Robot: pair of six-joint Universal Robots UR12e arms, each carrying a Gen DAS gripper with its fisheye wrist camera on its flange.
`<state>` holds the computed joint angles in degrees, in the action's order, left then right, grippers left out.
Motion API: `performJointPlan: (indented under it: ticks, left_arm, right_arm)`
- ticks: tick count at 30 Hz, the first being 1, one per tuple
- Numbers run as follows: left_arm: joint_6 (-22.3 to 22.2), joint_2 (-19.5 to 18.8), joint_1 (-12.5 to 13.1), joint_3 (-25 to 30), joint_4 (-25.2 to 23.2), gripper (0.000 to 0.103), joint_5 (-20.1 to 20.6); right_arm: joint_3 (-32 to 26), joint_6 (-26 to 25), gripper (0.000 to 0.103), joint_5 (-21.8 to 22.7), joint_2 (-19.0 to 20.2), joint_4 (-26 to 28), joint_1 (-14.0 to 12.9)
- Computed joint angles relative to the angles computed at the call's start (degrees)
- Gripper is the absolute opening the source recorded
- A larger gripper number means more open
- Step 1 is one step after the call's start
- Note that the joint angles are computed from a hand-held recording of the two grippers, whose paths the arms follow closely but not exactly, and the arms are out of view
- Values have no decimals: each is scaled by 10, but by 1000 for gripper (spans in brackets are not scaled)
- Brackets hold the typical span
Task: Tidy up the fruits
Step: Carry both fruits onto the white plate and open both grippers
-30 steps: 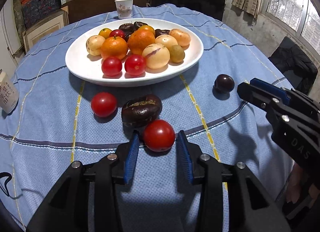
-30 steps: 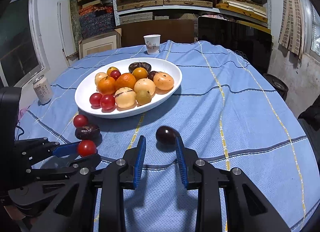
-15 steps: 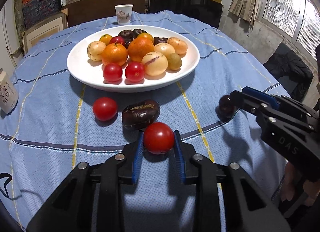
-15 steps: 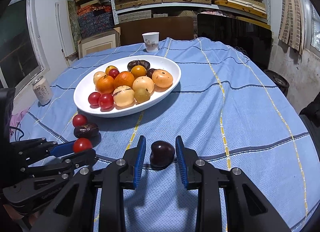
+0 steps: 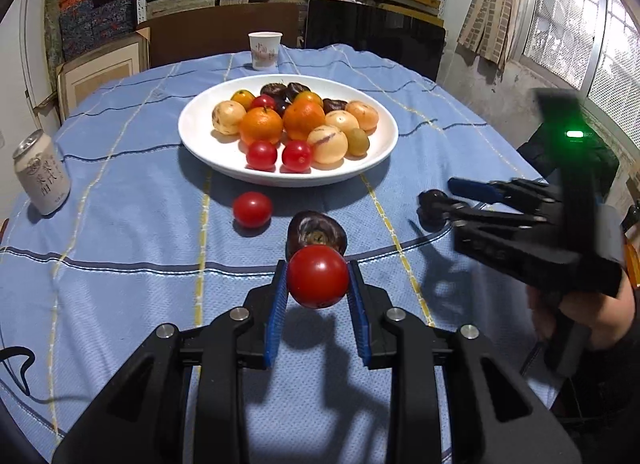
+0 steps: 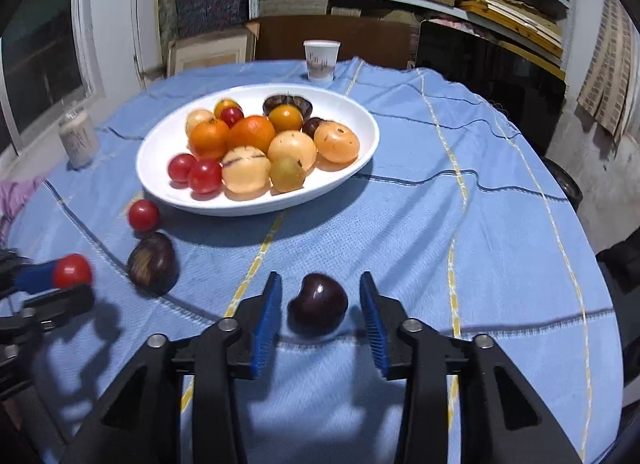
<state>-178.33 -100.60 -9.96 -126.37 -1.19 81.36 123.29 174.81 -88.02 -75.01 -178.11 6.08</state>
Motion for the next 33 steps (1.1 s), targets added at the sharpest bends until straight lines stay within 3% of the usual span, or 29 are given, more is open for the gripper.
performJointPlan:
  ticks: [2,3,8,14,21,31,32,33]
  left_arm:
    - [1,2,0,-1,2,28,0]
    - [2,4,1,-3,3,28,1]
    - [-1,7,6,-4,8,28,0]
    - [5,8,14,8,19,28,4]
    - [11,-20,27,64,-5,28,15]
    - [-7,-93,25,155,-61,29,54]
    - [-7,-95,25,157,-65,34,52]
    - [-7,-95,25,158,-63,54,51]
  right_arm:
    - [-13,10,42,9,6,43,-2]
    - [-14,14,34,5,6,47,-1]
    - [9,27,33,26,-10,-12,-9]
    - [5,34,33,99,-29,-9,-30]
    - [-44,52,33,106,-10,17,-32]
    - [-123,53,34,70,54,39,-8]
    - [-124,50,35,69,56,41,-7]
    - [-121,50,43,68,56,34,-7]
